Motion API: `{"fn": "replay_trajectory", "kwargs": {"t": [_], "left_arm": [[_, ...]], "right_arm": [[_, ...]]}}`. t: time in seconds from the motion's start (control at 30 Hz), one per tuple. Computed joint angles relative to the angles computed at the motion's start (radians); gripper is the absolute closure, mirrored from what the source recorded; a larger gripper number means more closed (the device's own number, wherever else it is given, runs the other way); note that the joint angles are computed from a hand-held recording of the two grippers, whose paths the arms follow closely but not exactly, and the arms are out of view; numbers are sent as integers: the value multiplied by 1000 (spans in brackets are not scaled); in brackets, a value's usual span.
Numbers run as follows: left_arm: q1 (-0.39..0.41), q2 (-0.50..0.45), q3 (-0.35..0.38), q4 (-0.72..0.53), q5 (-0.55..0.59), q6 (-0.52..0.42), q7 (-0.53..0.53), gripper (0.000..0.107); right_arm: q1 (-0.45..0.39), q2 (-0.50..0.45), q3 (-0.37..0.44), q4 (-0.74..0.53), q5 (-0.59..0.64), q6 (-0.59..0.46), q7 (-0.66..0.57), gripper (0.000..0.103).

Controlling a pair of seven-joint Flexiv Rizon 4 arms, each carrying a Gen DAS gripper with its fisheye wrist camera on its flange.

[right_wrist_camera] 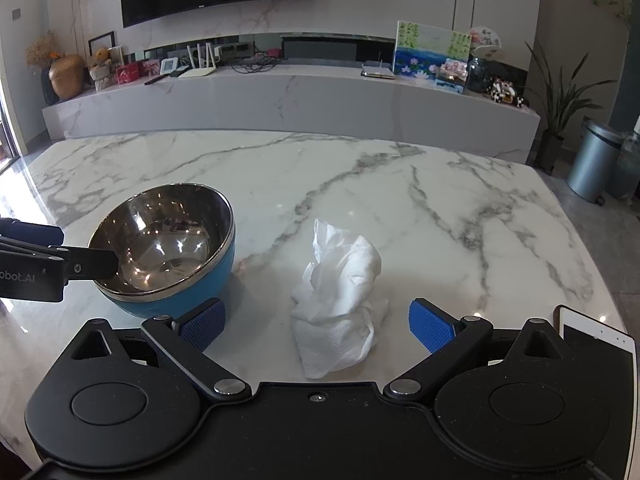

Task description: Clean bowl

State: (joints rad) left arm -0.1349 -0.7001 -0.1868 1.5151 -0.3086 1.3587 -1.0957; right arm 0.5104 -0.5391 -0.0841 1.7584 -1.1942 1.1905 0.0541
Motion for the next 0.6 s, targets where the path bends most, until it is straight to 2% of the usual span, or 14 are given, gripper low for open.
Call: {"fn": "replay_trajectory", "kwargs": {"t": [0.6], "left_arm": [[-1,-3,-1,-5,5,-2,4,23]], "right_arm": [[8,-6,7,-4,36,-12,-51,5]]}}
